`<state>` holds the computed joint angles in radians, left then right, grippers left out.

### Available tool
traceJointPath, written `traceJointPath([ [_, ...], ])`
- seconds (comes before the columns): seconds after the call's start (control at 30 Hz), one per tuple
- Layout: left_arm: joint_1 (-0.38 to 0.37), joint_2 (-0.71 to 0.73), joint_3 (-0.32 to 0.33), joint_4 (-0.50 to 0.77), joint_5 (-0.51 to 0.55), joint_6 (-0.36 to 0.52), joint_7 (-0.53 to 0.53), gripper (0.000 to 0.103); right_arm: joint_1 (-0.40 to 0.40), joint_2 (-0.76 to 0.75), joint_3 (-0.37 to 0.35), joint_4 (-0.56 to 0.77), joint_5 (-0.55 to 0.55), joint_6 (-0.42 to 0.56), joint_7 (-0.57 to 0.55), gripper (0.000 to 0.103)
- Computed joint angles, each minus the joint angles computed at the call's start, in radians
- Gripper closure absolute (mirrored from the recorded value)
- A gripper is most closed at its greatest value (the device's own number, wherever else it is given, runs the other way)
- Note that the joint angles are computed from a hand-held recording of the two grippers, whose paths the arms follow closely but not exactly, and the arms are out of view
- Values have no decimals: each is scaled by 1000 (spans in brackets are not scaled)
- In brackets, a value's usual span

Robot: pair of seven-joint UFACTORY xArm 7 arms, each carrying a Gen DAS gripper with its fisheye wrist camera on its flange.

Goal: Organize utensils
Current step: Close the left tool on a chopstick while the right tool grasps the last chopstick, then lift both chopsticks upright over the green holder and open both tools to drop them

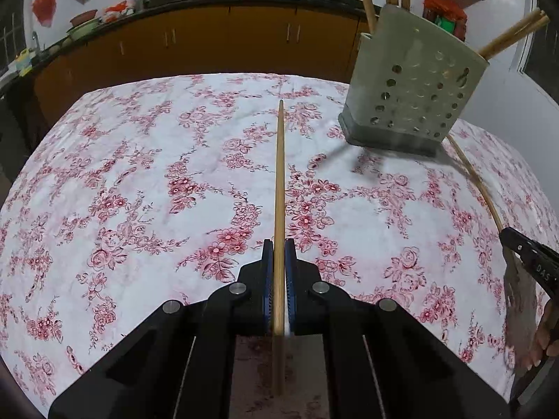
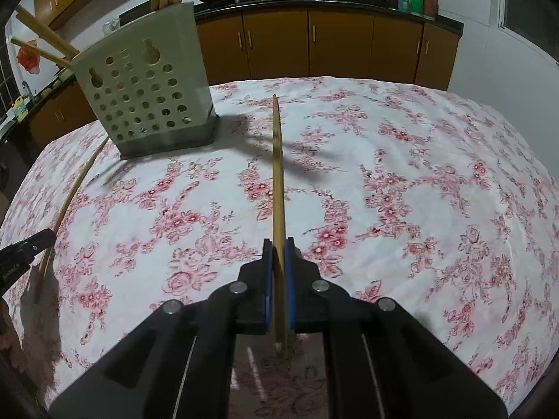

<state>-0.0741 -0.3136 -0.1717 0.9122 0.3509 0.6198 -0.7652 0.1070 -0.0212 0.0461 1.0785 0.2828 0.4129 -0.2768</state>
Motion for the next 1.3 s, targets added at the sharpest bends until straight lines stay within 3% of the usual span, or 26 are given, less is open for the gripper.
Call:
traceJointPath([
  [0.1,6,-5,-16,-8,36,-3,-18,95,2,-6,3,-17,-26,-28,12,94],
  [0.8,-1,-25,-16,-25,18,-10,2,95,4,-16,-1,-20,-1,-25,-2,95],
  [1.0,2,-51,-16,-17,19,-6,11,95,12,-63,-19,-19,96,-69,-69,95],
  [1.3,55,-117,-42,50,67,-69,-5,95,61,-126,-69,21,274,-146,-203,95],
])
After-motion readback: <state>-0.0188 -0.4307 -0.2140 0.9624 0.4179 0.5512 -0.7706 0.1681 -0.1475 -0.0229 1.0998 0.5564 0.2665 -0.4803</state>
